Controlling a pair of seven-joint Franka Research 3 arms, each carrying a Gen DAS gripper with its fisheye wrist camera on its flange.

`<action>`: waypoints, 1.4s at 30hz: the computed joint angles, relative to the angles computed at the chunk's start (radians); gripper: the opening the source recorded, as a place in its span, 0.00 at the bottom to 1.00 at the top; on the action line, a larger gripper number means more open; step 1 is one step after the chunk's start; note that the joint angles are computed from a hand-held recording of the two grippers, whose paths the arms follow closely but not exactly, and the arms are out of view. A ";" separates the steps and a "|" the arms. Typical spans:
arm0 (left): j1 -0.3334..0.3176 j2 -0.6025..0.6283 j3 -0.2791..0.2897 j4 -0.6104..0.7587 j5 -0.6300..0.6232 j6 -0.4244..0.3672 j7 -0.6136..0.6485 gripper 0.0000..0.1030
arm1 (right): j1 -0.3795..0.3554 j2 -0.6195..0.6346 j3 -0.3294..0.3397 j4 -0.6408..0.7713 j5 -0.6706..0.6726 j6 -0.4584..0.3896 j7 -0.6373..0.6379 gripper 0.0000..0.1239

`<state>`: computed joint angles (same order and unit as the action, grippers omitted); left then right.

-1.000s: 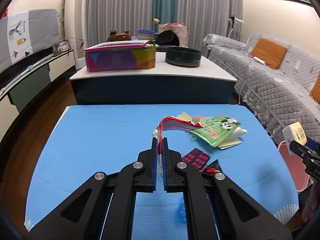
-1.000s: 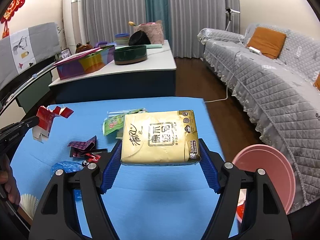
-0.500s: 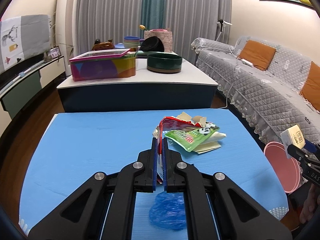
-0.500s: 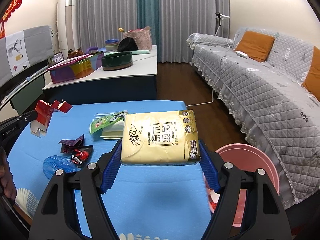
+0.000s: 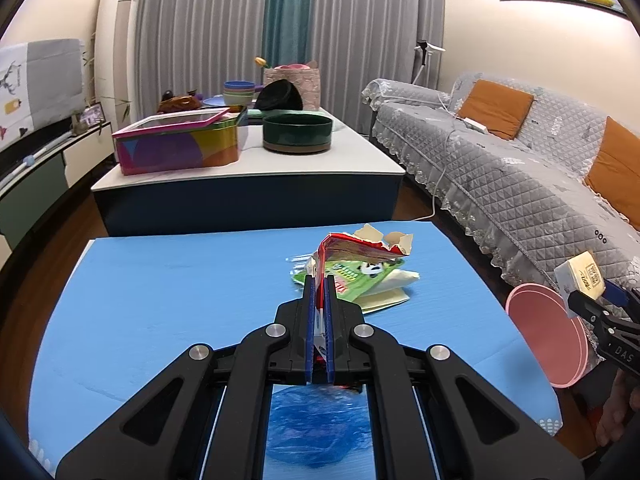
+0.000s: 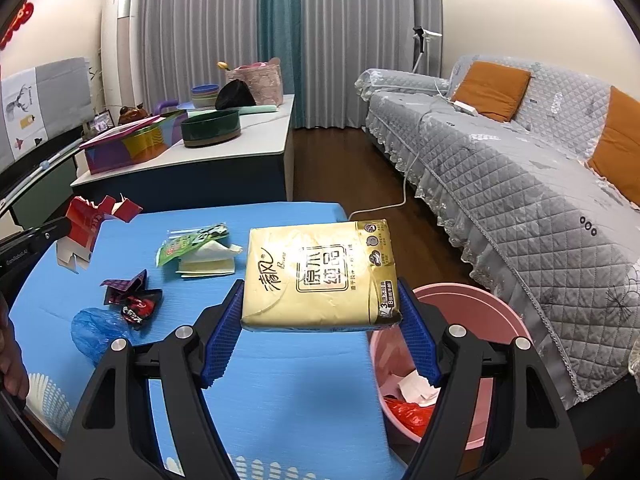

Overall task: Collect trash
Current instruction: 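Carry the wrapper in the left tool and tissue pack in the right tool into the pink basin, releasing both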

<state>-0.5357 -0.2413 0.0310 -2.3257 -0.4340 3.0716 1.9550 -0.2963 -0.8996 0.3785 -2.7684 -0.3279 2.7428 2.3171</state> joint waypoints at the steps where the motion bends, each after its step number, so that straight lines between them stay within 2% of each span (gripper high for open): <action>1: -0.004 0.000 -0.001 0.000 -0.002 0.001 0.002 0.04 | 0.000 -0.003 -0.002 -0.003 0.000 -0.001 0.000 0.58; 16: -0.063 0.018 -0.017 0.024 -0.082 -0.006 0.080 0.04 | -0.020 -0.085 -0.049 -0.054 0.013 -0.042 -0.033 0.58; 30: -0.093 0.042 -0.071 0.049 -0.163 -0.014 0.155 0.04 | -0.053 -0.148 -0.085 -0.094 0.031 -0.072 -0.066 0.58; 42: -0.093 0.069 -0.130 0.080 -0.242 -0.035 0.226 0.04 | -0.087 -0.173 -0.099 -0.114 0.041 -0.081 -0.087 0.58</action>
